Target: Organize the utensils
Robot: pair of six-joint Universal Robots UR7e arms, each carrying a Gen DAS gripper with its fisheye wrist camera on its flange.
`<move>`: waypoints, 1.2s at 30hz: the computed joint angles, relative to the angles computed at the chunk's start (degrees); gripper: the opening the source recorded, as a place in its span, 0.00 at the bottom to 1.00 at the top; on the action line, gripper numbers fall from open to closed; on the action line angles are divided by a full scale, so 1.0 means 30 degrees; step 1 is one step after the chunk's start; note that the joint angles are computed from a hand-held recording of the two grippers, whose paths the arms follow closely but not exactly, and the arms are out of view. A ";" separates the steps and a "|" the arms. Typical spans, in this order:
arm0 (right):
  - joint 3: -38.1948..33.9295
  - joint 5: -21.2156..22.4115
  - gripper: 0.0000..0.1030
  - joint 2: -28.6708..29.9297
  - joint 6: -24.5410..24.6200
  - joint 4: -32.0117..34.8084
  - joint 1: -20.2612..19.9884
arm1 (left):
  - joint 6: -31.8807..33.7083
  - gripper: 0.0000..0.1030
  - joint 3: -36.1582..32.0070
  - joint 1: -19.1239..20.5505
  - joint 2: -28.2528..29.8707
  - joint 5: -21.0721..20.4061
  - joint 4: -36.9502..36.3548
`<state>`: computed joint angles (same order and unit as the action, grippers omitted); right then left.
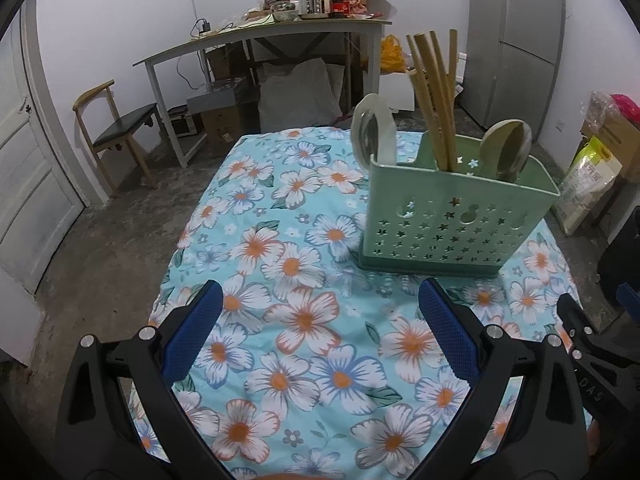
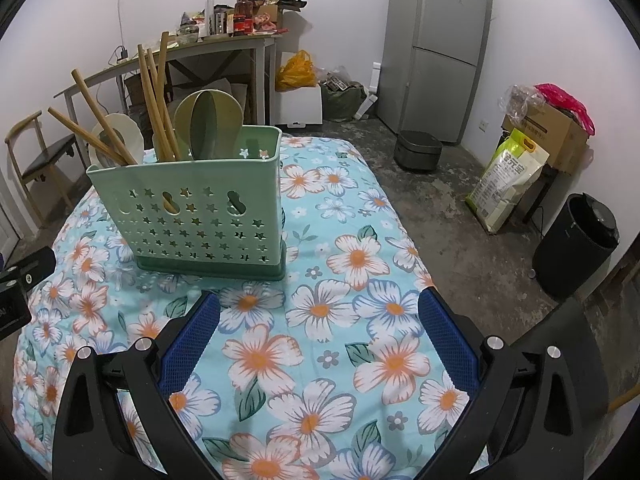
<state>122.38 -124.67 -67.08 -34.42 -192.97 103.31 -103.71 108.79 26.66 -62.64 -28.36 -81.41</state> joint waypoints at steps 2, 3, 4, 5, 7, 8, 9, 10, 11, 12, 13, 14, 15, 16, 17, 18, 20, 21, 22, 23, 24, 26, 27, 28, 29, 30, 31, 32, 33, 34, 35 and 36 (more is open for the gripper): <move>0.0007 0.0000 0.94 0.0010 -0.0017 -0.0011 0.0007 | 0.0147 0.92 0.0000 -0.0042 -0.0002 0.0131 -0.0129; 0.0001 -0.0011 0.94 0.0011 -0.0010 0.0017 0.0015 | 0.0194 0.92 -0.0005 -0.0058 0.0007 0.0177 -0.0164; 0.0012 0.0012 0.94 -0.0017 -0.0020 0.0057 0.0004 | 0.0259 0.92 -0.0016 -0.0071 0.0020 0.0218 -0.0204; 0.0020 0.0045 0.94 -0.0036 -0.0043 0.0069 -0.0017 | 0.0356 0.92 -0.0015 -0.0058 0.0029 0.0245 -0.0287; 0.0009 0.0053 0.94 -0.0043 -0.0105 0.0071 -0.0004 | 0.0582 0.92 -0.0016 -0.0040 0.0035 0.0266 -0.0494; 0.0015 0.0042 0.94 -0.0046 -0.0113 0.0074 0.0010 | 0.0629 0.92 -0.0006 -0.0046 0.0030 0.0268 -0.0552; 0.0020 0.0045 0.94 -0.0062 -0.0112 0.0086 0.0017 | 0.0685 0.92 0.0002 -0.0048 0.0028 0.0272 -0.0613; 0.0014 0.0041 0.94 -0.0060 -0.0110 0.0088 0.0023 | 0.0729 0.92 0.0013 -0.0052 0.0030 0.0277 -0.0672; 0.0007 0.0026 0.94 -0.0050 -0.0107 0.0085 0.0028 | 0.0771 0.92 0.0028 -0.0061 0.0017 0.0286 -0.0731; 0.0007 0.0026 0.94 -0.0050 -0.0107 0.0085 0.0028 | 0.0802 0.92 0.0040 -0.0062 0.0017 0.0298 -0.0776; 0.0008 0.0032 0.94 -0.0058 -0.0122 0.0091 0.0037 | 0.0817 0.92 0.0051 -0.0066 0.0025 0.0298 -0.0809; 0.0001 0.0015 0.94 -0.0050 -0.0114 0.0086 0.0036 | 0.0842 0.92 0.0057 -0.0058 0.0025 0.0296 -0.0845; -0.0003 0.0014 0.94 -0.0056 -0.0107 0.0103 0.0035 | 0.0847 0.92 0.0062 -0.0059 0.0027 0.0294 -0.0871; 0.0003 0.0014 0.94 -0.0072 -0.0102 0.0126 0.0045 | 0.0896 0.92 0.0061 -0.0042 0.0039 0.0300 -0.0943; -0.0002 0.0032 0.94 -0.0067 -0.0107 0.0124 0.0034 | 0.0919 0.92 0.0067 -0.0046 0.0034 0.0297 -0.0979; 0.0012 0.0033 0.94 -0.0072 -0.0128 0.0102 0.0041 | 0.0874 0.92 0.0045 -0.0043 0.0055 0.0312 -0.0896; -0.0002 0.0015 0.94 -0.0066 -0.0099 0.0136 0.0040 | 0.0912 0.92 0.0037 -0.0048 0.0054 0.0297 -0.0900; -0.0002 0.0015 0.94 -0.0066 -0.0099 0.0136 0.0040 | 0.0912 0.92 0.0037 -0.0048 0.0054 0.0297 -0.0900; 0.0003 0.0023 0.94 -0.0094 -0.0053 0.0213 0.0046 | 0.0881 0.92 0.0042 -0.0047 0.0050 0.0301 -0.0897; -0.0020 0.0010 0.94 -0.0083 -0.0066 0.0209 0.0062 | 0.0876 0.92 0.0037 -0.0048 0.0049 0.0295 -0.0892; -0.0020 0.0010 0.94 -0.0083 -0.0066 0.0209 0.0062 | 0.0878 0.92 0.0043 -0.0047 0.0051 0.0297 -0.0914; -0.0014 0.0032 0.94 -0.0088 -0.0084 0.0209 0.0059 | 0.0844 0.92 0.0018 -0.0046 0.0066 0.0292 -0.0861; -0.0025 0.0038 0.94 -0.0094 -0.0089 0.0229 0.0065 | 0.0844 0.92 0.0018 -0.0046 0.0066 0.0292 -0.0861; -0.0038 0.0027 0.94 -0.0088 -0.0084 0.0242 0.0071 | 0.0844 0.92 0.0018 -0.0046 0.0066 0.0292 -0.0861; -0.0038 0.0027 0.94 -0.0088 -0.0084 0.0242 0.0071 | 0.0844 0.92 0.0018 -0.0046 0.0066 0.0292 -0.0861; -0.0033 0.0040 0.94 -0.0104 -0.0082 0.0267 0.0074 | 0.0860 0.92 0.0024 -0.0048 0.0058 0.0290 -0.0873; -0.0031 0.0024 0.94 -0.0087 -0.0081 0.0229 0.0076 | 0.0855 0.92 0.0011 -0.0050 0.0062 0.0286 -0.0860; -0.0031 0.0024 0.94 -0.0087 -0.0081 0.0229 0.0076 | 0.0849 0.92 0.0018 -0.0050 0.0060 0.0294 -0.0861; -0.0028 0.0024 0.94 -0.0090 -0.0059 0.0247 0.0073 | 0.0849 0.92 0.0018 -0.0050 0.0060 0.0294 -0.0861; -0.0025 0.0033 0.94 -0.0101 -0.0043 0.0266 0.0075 | 0.0856 0.92 0.0027 -0.0047 0.0050 0.0282 -0.0906; -0.0022 0.0032 0.94 -0.0099 -0.0049 0.0258 0.0080 | 0.0856 0.92 0.0028 -0.0045 0.0055 0.0287 -0.0898; -0.0023 0.0013 0.94 -0.0087 -0.0071 0.0235 0.0089 | 0.0835 0.92 0.0020 -0.0045 0.0060 0.0295 -0.0857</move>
